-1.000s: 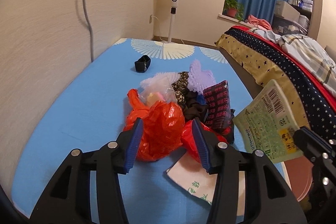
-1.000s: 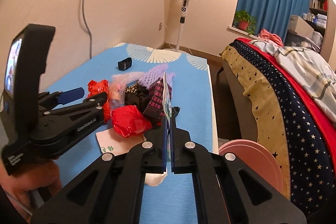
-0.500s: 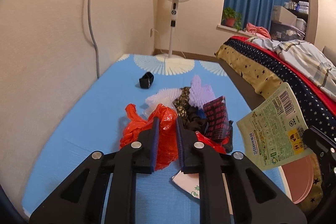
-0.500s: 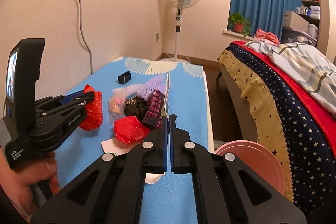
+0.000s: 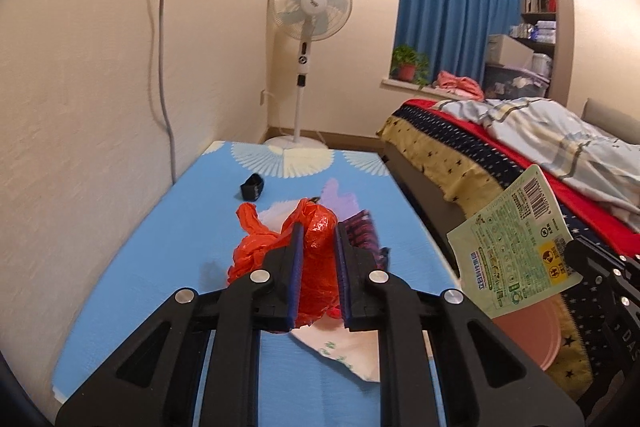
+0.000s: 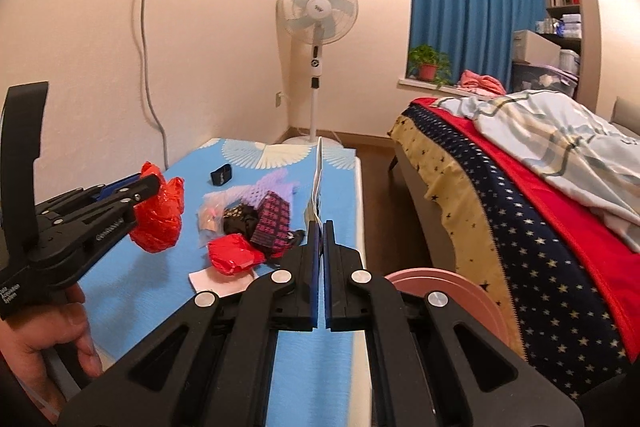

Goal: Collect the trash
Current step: 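Carry the red bag and green wrapper to the pink bin and release both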

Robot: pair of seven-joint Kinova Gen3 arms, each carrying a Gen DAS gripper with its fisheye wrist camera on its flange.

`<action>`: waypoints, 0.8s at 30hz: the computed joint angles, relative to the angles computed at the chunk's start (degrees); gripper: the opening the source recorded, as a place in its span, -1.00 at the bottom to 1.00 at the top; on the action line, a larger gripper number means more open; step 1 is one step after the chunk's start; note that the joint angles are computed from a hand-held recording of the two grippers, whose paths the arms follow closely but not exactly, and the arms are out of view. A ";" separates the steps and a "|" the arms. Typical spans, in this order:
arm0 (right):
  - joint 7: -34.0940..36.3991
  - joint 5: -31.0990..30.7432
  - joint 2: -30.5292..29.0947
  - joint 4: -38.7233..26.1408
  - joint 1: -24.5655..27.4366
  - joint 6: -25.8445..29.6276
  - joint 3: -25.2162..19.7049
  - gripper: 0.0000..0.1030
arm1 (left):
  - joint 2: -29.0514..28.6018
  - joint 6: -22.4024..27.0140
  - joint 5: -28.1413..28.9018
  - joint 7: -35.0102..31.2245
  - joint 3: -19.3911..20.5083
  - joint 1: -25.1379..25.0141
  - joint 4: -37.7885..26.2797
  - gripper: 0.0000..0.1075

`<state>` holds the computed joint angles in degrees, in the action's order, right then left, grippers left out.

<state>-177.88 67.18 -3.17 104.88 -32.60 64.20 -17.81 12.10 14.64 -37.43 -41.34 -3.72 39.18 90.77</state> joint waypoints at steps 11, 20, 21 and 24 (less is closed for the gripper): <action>-1.71 -1.26 -4.02 1.55 1.32 4.82 -2.39 -0.97 | -0.58 -2.99 10.59 -12.45 7.24 -4.14 0.40 -0.72; -2.24 -3.25 -6.47 2.24 4.16 5.27 -3.43 -0.97 | -0.17 -3.89 17.74 -19.60 7.84 -2.84 0.07 -0.72; -2.17 -3.40 -6.66 2.24 4.46 5.30 -3.52 -0.97 | 0.05 -3.91 18.57 -20.59 8.35 -3.04 -0.16 -0.72; -2.28 -3.85 -6.94 2.25 5.18 5.49 -3.85 -0.97 | 0.36 -4.13 21.17 -23.41 9.62 -3.71 -0.33 -0.72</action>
<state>-180.16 63.33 -10.10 107.13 -27.42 69.69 -21.66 12.46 10.51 -16.25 -64.74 5.91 35.46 90.44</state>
